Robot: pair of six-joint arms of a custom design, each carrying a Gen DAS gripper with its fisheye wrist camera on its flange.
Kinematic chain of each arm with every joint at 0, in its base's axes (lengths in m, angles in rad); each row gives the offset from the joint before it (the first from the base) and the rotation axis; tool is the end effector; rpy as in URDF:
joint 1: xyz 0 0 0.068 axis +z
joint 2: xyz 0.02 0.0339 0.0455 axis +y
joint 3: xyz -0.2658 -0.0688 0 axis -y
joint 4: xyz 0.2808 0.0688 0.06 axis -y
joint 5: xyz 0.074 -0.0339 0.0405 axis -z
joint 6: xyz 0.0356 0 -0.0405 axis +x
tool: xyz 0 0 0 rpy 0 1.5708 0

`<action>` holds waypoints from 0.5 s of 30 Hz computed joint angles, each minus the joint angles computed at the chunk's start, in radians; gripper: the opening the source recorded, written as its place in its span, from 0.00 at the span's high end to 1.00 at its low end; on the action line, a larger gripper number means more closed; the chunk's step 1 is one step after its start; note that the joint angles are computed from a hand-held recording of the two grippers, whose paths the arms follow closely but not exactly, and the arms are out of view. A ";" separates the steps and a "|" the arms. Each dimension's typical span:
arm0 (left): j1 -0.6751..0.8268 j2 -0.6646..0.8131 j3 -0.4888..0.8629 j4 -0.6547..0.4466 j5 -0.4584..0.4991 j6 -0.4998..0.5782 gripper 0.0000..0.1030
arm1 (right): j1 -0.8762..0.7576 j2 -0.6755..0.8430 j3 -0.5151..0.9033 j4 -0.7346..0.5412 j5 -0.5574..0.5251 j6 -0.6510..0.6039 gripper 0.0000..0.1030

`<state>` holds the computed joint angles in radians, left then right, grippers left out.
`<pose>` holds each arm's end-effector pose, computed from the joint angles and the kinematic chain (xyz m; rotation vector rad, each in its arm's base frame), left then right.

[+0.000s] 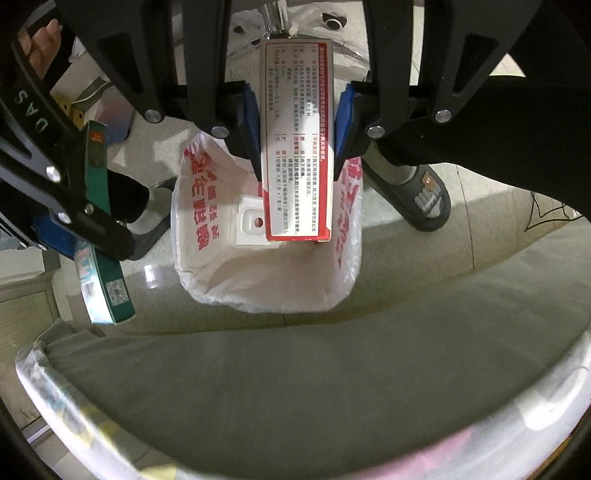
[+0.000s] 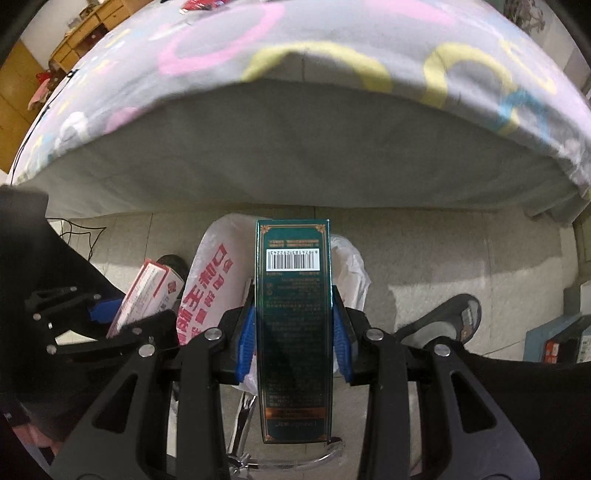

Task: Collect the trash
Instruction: 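Open both tools to drop the green and red-white boxes into the bag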

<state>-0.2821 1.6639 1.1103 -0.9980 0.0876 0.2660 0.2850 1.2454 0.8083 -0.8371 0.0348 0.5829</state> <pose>0.3038 -0.0913 0.1721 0.8457 3.0033 -0.1370 0.2372 0.0682 0.1961 0.4310 2.8222 0.1343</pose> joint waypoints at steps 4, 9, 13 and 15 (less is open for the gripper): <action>-0.025 0.027 -0.007 0.011 -0.014 -0.017 0.68 | -0.024 0.038 -0.007 0.030 -0.033 -0.003 0.66; -0.034 0.049 -0.013 0.018 -0.018 -0.020 0.68 | -0.031 0.072 -0.011 0.051 -0.051 -0.006 0.66; -0.041 0.084 -0.012 0.023 -0.031 -0.029 0.68 | -0.038 0.113 0.000 0.065 -0.076 -0.010 0.66; -0.042 0.102 -0.008 0.026 -0.035 -0.035 0.68 | -0.035 0.121 -0.003 0.068 -0.078 -0.009 0.66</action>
